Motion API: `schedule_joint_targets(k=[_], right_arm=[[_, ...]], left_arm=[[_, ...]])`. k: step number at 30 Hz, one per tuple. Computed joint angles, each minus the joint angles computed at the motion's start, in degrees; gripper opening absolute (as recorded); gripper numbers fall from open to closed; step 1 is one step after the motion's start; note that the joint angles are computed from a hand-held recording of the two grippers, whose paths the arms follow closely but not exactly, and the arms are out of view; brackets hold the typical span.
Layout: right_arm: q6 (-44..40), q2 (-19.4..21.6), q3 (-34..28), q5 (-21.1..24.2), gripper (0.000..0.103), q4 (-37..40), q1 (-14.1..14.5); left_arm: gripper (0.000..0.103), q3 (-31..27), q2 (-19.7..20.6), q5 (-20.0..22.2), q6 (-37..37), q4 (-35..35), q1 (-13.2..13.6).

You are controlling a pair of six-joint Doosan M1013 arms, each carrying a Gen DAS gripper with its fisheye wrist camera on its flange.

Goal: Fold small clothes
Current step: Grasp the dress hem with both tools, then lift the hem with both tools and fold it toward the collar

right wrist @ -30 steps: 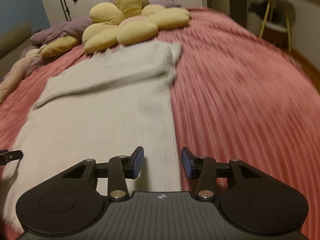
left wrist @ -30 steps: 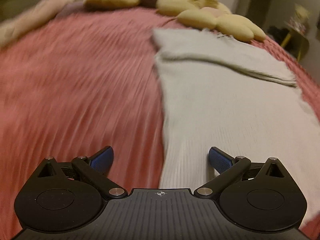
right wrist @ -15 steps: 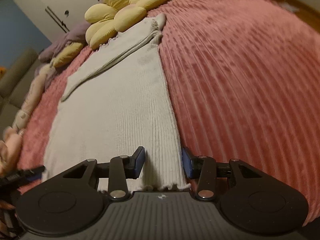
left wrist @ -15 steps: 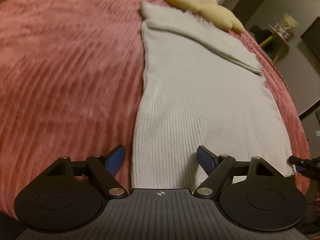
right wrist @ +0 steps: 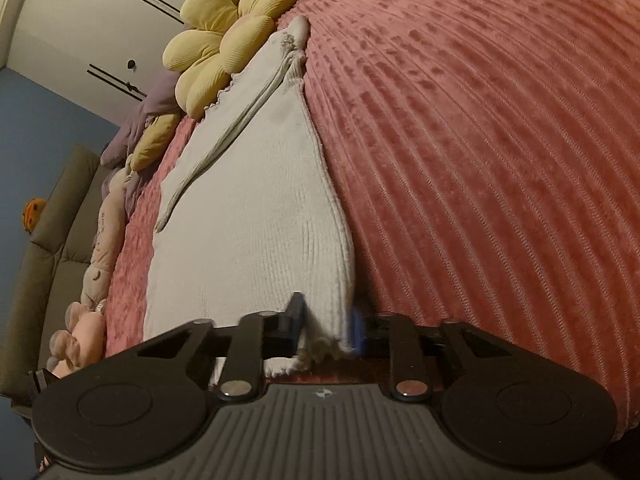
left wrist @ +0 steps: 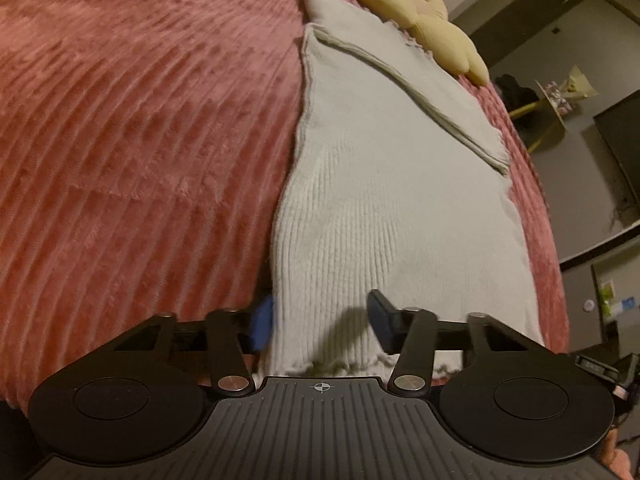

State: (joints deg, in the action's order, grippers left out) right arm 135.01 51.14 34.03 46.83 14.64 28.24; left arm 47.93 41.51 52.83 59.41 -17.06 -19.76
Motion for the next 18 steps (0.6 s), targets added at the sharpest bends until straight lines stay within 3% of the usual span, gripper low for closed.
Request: schedule_joint_targets(k=[6,8,13,18], right_arm=[[-0.6,-0.2,0.4,-0.7,0.019,2.1,-0.2],[-0.8,0.1,-0.1,-0.2,0.019,2.6,-0.3],[-1.1,0.5,-0.3,0.2,0.020,5.5,-0.7],[-2.8,2.1,-3.7,3.6,0.021,5.3,-0.7]], left_arm=[[0.047,1.5,-0.7,-0.1,1.6,-2.8,0.5],[0.054,0.6,-0.3,1.6,1.6,-1.8,0.5],[0.054,1.1,-0.2,0.9,3.5,-7.2,1.0],[0.044,-1.0,1.0,3.2,6.1,-10.1,1.3]])
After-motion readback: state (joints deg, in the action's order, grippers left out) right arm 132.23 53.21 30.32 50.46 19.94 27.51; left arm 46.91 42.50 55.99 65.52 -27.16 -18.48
